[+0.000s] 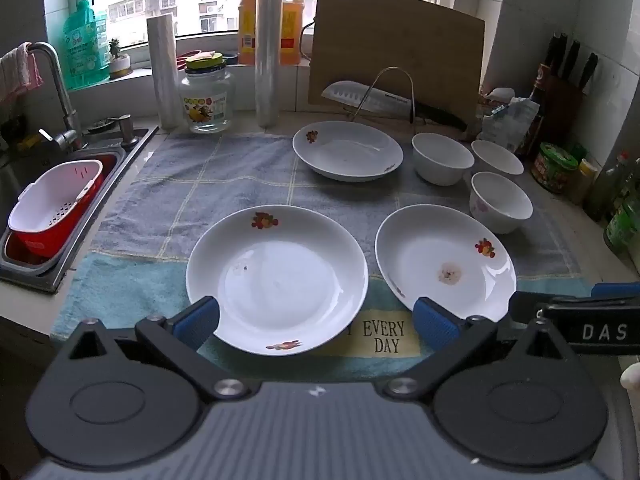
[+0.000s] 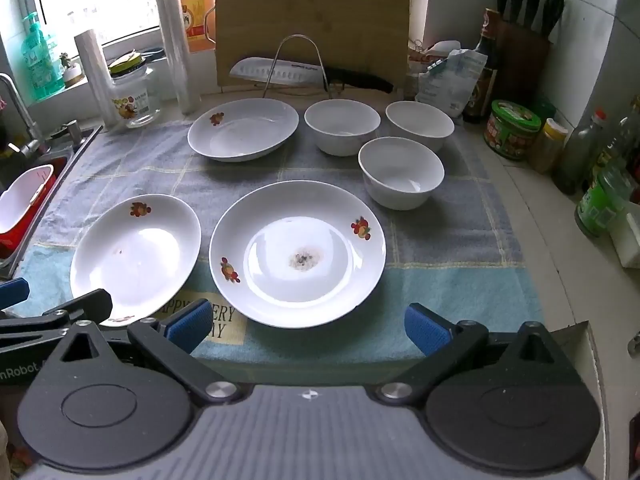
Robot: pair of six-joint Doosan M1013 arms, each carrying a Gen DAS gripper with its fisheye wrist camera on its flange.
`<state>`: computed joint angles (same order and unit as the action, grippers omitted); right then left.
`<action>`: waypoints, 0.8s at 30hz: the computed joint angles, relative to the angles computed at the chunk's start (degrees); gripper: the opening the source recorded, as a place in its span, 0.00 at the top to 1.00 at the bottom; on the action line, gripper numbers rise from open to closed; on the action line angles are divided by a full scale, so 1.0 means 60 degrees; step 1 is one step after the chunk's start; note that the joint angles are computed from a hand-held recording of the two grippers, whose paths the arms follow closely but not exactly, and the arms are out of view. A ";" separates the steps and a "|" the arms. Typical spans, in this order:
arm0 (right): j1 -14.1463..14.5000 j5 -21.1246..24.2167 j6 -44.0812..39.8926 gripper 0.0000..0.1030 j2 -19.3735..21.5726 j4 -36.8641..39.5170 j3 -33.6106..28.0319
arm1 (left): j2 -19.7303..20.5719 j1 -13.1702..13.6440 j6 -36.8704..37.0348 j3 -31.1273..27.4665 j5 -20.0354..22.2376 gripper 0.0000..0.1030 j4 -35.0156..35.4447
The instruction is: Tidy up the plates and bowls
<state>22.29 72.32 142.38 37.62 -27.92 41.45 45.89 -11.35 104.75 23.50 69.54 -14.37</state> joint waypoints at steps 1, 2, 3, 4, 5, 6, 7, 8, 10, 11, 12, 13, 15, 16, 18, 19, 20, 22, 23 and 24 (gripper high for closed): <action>-0.0003 -0.0008 -0.0008 0.00 -0.0003 -0.0003 0.0006 | -0.0009 0.0007 0.0017 0.0023 -0.0019 0.01 -0.0017; -0.0001 -0.0033 0.0001 0.00 -0.0018 -0.0015 0.0037 | -0.0008 0.0010 0.0019 0.0022 -0.0022 0.01 -0.0019; 0.0004 -0.0047 0.0016 0.00 -0.0023 -0.0030 0.0051 | -0.0011 0.0010 0.0003 0.0028 -0.0032 0.01 -0.0014; 0.0002 -0.0063 0.0005 0.00 -0.0031 -0.0033 0.0063 | 0.0035 0.0008 -0.0011 -0.0060 0.0026 0.01 -0.0006; -0.0003 -0.0072 -0.0009 0.00 -0.0036 -0.0021 0.0068 | 0.0029 0.0009 -0.0005 -0.0046 0.0013 0.01 -0.0007; -0.0008 -0.0088 -0.0024 0.00 -0.0041 -0.0019 0.0075 | 0.0031 0.0009 -0.0028 -0.0047 0.0010 0.01 0.0000; -0.0013 -0.0088 -0.0047 0.00 -0.0039 -0.0014 0.0070 | 0.0017 0.0000 -0.0053 -0.0033 -0.0004 0.01 0.0021; -0.0019 -0.0079 -0.0070 0.00 -0.0034 -0.0005 0.0051 | 0.0005 -0.0007 -0.0063 -0.0016 -0.0019 0.01 0.0039; -0.0023 -0.0098 -0.0064 0.00 -0.0040 -0.0004 0.0062 | 0.0003 -0.0020 -0.0100 -0.0017 -0.0025 0.01 0.0072; -0.0020 -0.0076 -0.0061 0.00 -0.0028 -0.0002 0.0037 | -0.0023 -0.0025 -0.0107 0.0030 -0.0056 0.01 0.0080; -0.0019 -0.0079 -0.0058 0.00 -0.0027 -0.0009 0.0035 | -0.0019 -0.0028 -0.0128 0.0018 -0.0051 0.01 0.0085; -0.0017 -0.0096 -0.0047 0.00 -0.0035 -0.0023 0.0054 | -0.0024 -0.0023 -0.0108 0.0034 -0.0060 0.01 0.0074; -0.0034 -0.0144 -0.0081 0.00 -0.0058 -0.0011 0.0098 | -0.0040 -0.0032 -0.0119 0.0065 -0.0093 0.01 0.0091; -0.0041 -0.0164 -0.0084 0.00 -0.0063 -0.0007 0.0111 | -0.0035 -0.0028 -0.0117 0.0055 -0.0082 0.01 0.0089; -0.0048 -0.0158 -0.0098 0.00 -0.0053 0.0001 0.0094 | -0.0033 -0.0022 -0.0101 0.0051 -0.0078 0.01 0.0074; -0.0042 -0.0159 -0.0087 0.00 -0.0057 -0.0006 0.0102 | -0.0033 -0.0022 -0.0105 0.0049 -0.0079 0.01 0.0078; -0.0043 -0.0172 -0.0088 0.00 -0.0062 -0.0012 0.0112 | -0.0033 -0.0020 -0.0101 0.0052 -0.0079 0.01 0.0074; -0.0054 -0.0175 -0.0119 0.00 -0.0058 -0.0003 0.0103 | -0.0036 -0.0017 -0.0092 0.0058 -0.0081 0.01 0.0070; -0.0048 -0.0190 -0.0092 0.00 -0.0071 -0.0017 0.0127 | -0.0039 -0.0017 -0.0101 0.0061 -0.0084 0.01 0.0071; -0.0055 -0.0199 -0.0103 0.00 -0.0074 -0.0014 0.0131 | -0.0031 -0.0016 -0.0099 0.0046 -0.0077 0.01 0.0061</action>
